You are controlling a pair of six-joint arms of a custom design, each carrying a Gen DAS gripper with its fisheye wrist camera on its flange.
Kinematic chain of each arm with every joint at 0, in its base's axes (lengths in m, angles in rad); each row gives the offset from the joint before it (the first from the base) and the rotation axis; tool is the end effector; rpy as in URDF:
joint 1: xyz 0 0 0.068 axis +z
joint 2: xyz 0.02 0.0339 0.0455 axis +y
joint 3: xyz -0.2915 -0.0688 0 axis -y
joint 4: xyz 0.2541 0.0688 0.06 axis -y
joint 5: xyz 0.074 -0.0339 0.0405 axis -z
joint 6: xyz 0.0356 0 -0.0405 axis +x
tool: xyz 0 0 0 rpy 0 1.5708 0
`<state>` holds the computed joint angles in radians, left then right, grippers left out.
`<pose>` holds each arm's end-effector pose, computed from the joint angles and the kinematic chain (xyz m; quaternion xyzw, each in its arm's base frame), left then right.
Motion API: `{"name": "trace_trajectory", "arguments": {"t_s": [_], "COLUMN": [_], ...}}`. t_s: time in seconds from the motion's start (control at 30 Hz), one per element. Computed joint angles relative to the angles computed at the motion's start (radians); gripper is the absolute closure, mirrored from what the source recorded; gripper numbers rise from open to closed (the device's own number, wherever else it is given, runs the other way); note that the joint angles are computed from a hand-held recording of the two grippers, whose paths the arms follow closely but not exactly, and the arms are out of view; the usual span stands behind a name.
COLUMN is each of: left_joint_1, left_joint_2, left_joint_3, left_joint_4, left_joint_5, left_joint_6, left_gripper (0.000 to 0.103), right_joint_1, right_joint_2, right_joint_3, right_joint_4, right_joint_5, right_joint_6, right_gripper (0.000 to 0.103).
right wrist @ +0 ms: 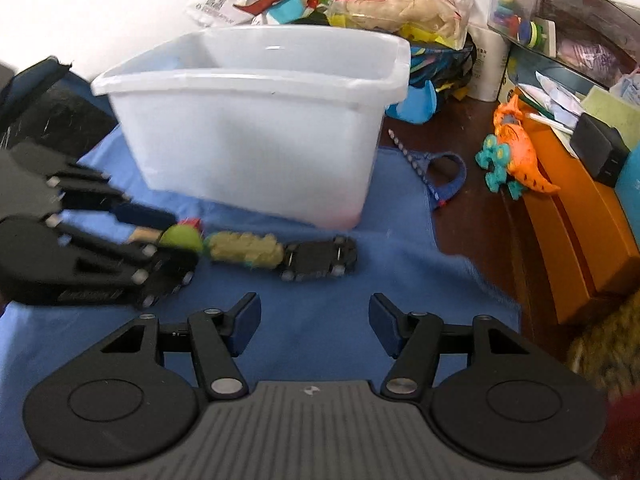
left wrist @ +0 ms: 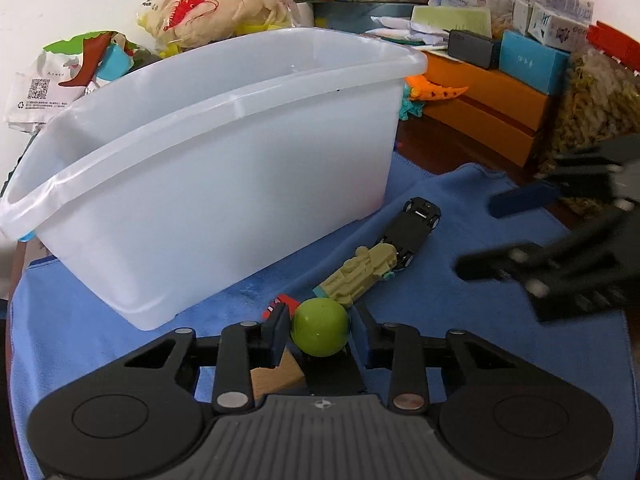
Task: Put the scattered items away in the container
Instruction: 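Grasp the green ball with the left tool while the right tool grasps a black-and-white toy car, then drop the green ball into the bin with the left tool while the right tool drops the car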
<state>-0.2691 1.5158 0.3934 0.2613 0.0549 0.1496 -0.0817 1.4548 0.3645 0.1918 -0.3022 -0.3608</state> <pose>0.2304 -0.0656 0.1185 0.2041 0.9149 -0.0464 0.3452 0.2243 -0.0077 0.1210 -0.1790 0.9173 0.0671 0.3493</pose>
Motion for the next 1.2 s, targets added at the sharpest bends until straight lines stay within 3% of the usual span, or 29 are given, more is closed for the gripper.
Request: {"name": "trace_trajectory", "arguments": {"t_s": [0.17, 0.23, 0.47, 0.73, 0.83, 1.0, 1.07, 1.13, 1.2], "left_joint_1": [0.028, 0.034, 0.028, 0.03, 0.029, 0.018, 0.013, 0.007, 0.001], "left_joint_2": [-0.001, -0.004, -0.025, -0.064, -0.089, -0.116, -0.1, -0.087, -0.074], "left_joint_3": [-0.018, -0.018, -0.021, -0.034, -0.047, -0.071, -0.067, -0.067, -0.062], "left_joint_4": [0.04, 0.034, 0.011, -0.005, -0.015, -0.018, -0.011, 0.004, 0.018], "left_joint_5": [0.032, 0.049, 0.063, 0.062, 0.062, 0.053, 0.045, 0.04, 0.028], "left_joint_6": [-0.002, 0.001, 0.031, 0.032, 0.034, 0.032, 0.032, 0.034, 0.035], "left_gripper": [0.066, 0.066, 0.066, 0.066, 0.066, 0.066, 0.066, 0.066, 0.066], "right_joint_1": [-0.004, -0.02, -0.029, 0.073, 0.112, 0.156, 0.168, 0.182, 0.183], "right_joint_2": [0.163, 0.212, 0.323, 0.169, 0.087, 0.013, 0.021, 0.058, 0.1], "right_joint_3": [0.056, 0.091, 0.169, 0.053, 0.008, -0.066, -0.087, -0.089, -0.071], "right_joint_4": [0.13, 0.124, 0.086, 0.157, 0.144, 0.149, 0.18, 0.215, 0.224], "right_joint_5": [-0.003, -0.032, -0.101, -0.048, -0.018, 0.02, 0.049, 0.079, 0.086], "right_joint_6": [0.079, 0.115, 0.172, 0.009, -0.036, -0.07, -0.076, -0.065, -0.056], "right_gripper": [0.04, 0.046, 0.048, 0.081, 0.085, 0.086, 0.082, 0.069, 0.07]}}
